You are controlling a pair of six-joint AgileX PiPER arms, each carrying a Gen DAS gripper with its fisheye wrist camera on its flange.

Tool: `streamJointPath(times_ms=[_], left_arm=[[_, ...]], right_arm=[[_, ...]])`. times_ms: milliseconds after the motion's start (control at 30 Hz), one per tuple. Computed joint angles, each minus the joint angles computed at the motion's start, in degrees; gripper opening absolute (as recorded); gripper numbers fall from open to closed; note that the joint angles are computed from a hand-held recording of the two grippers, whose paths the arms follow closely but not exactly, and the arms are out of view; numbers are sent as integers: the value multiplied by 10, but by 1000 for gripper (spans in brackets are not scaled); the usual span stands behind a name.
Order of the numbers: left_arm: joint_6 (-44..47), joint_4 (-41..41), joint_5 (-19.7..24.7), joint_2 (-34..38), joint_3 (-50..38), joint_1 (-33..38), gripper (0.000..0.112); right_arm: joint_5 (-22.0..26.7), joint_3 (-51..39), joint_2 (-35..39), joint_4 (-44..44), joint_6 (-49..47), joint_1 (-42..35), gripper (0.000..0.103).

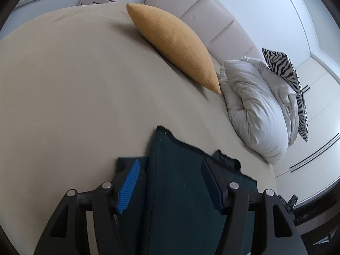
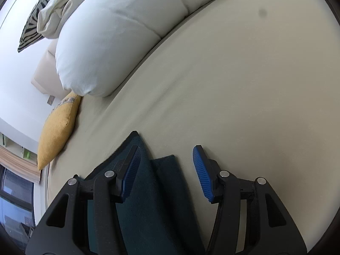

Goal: Fold small clothes

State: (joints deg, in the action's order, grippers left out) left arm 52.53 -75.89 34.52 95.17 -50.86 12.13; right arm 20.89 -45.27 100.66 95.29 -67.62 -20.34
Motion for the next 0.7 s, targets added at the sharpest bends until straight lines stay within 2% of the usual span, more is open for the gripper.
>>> streamJointPath(times_ms=[133, 300, 367, 533, 633, 700], left_arm=[[40, -6, -12, -79, 92, -8, 63], [58, -1, -31, -168, 183, -18, 63], [49, 12, -36, -183, 200, -25, 63], [61, 16, -67, -215, 235, -40, 60], [73, 23, -83, -232, 250, -53, 56], [84, 23, -83, -245, 258, -58, 55]], right_arm=[[25, 45, -49, -24, -20, -11, 50], [6, 137, -154, -80, -68, 7, 50], [-13, 174, -197, -112, -57, 25, 50], [-20, 254, -309, -150, -50, 35, 50], [-9, 285, -366, -223, -5, 21, 50], [17, 292, -387, -269, 10, -10, 49]])
